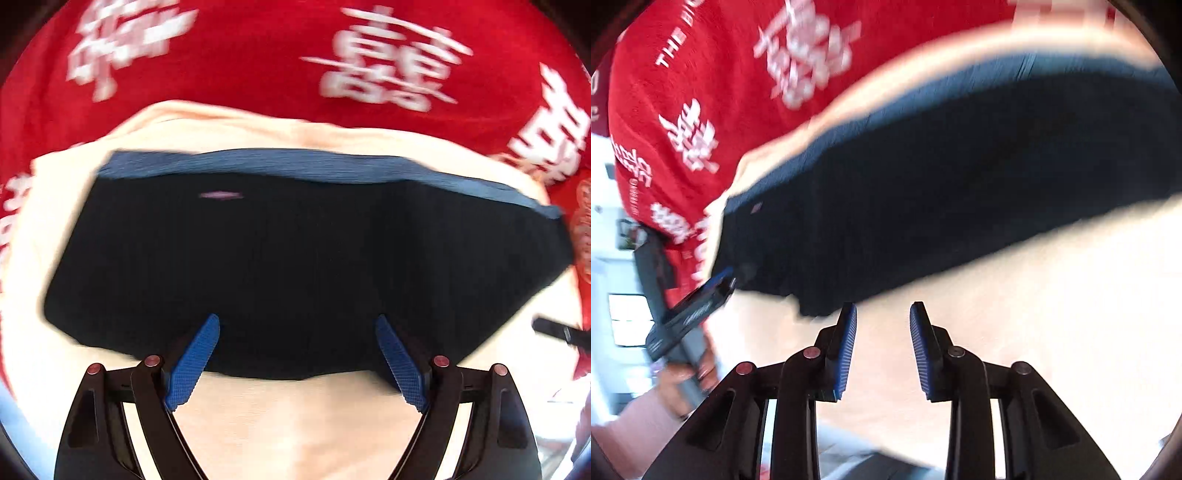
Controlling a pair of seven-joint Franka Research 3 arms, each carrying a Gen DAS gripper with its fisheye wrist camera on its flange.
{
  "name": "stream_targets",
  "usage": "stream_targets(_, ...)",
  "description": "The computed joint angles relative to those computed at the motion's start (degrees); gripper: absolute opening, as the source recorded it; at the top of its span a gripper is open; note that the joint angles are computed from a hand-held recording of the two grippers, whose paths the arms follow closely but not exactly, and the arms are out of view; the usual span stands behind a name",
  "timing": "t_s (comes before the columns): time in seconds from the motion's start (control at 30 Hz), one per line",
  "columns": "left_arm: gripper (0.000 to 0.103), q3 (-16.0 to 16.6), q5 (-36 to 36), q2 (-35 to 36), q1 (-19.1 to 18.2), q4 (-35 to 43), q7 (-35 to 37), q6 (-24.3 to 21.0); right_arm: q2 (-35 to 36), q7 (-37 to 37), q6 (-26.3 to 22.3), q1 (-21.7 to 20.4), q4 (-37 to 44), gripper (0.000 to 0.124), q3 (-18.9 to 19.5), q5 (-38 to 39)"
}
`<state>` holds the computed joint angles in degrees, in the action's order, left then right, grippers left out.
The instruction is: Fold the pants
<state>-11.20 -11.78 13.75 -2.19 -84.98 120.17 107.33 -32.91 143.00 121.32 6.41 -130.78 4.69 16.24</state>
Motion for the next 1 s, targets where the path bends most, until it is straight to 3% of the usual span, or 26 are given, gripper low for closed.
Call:
stream_targets(0.13, 0.087, -2.0, 0.4, -2.0, -3.5, -6.0, -1.1, 3.9, 2.9, -6.1, -5.2, -2.3, 3.0, 0.031, -2.3, -5.6)
stream_targets(0.2, 0.087, -1.9, 3.9, -2.4, -5.2, -9.1, -2.9, 5.6, 3.4, -9.1, -9.2, -2.9, 2.8, 0.027, -2.2, -8.3)
stream_targets(0.27, 0.098, -1.4, 1.8, -3.3, -4.7, -11.4, -5.5, 8.4, 0.7, -9.9, -7.5, -3.2, -1.1, 0.018, -2.3, -7.7)
stream_targets(0.43, 0.102, -1.3, 4.2, -2.9, -5.1, -10.9, -6.3, 8.3, -3.4, -8.3, -4.4, -4.5, -4.9, 0.017, -1.1, -6.8)
stream_targets(0.57, 0.102, -1.4, 7.3, -2.3, -6.2, -9.8, -7.7, 8.3, -3.3, -6.9, -5.4, -4.7, -4.8, 0.019, -1.8, -4.7)
stream_targets(0.63, 0.102, -1.5, 7.8, -2.4, -6.6, -9.6, -9.5, 7.5, -5.7, -5.9, -6.9, -4.9, -6.0, 0.021, -2.5, -3.0)
stream_targets(0.73, 0.102, -1.4, 8.8, -2.3, -6.8, -9.2, -11.0, 6.8, -7.5, -2.5, -14.6, -6.5, -5.3, 0.031, -1.7, -4.2)
stream_targets(0.87, 0.102, -1.7, 11.0, -1.7, -7.7, -8.4, -12.2, 6.6, -12.1, -1.2, -15.8, -8.4, -6.0, 0.031, -2.1, -5.3)
stream_targets(1.0, 0.102, -1.9, 13.1, 1.8, -8.8, -1.8, -14.7, 4.6, -10.3, -5.0, -14.7, -9.5, -3.1, 0.031, -2.8, -7.9)
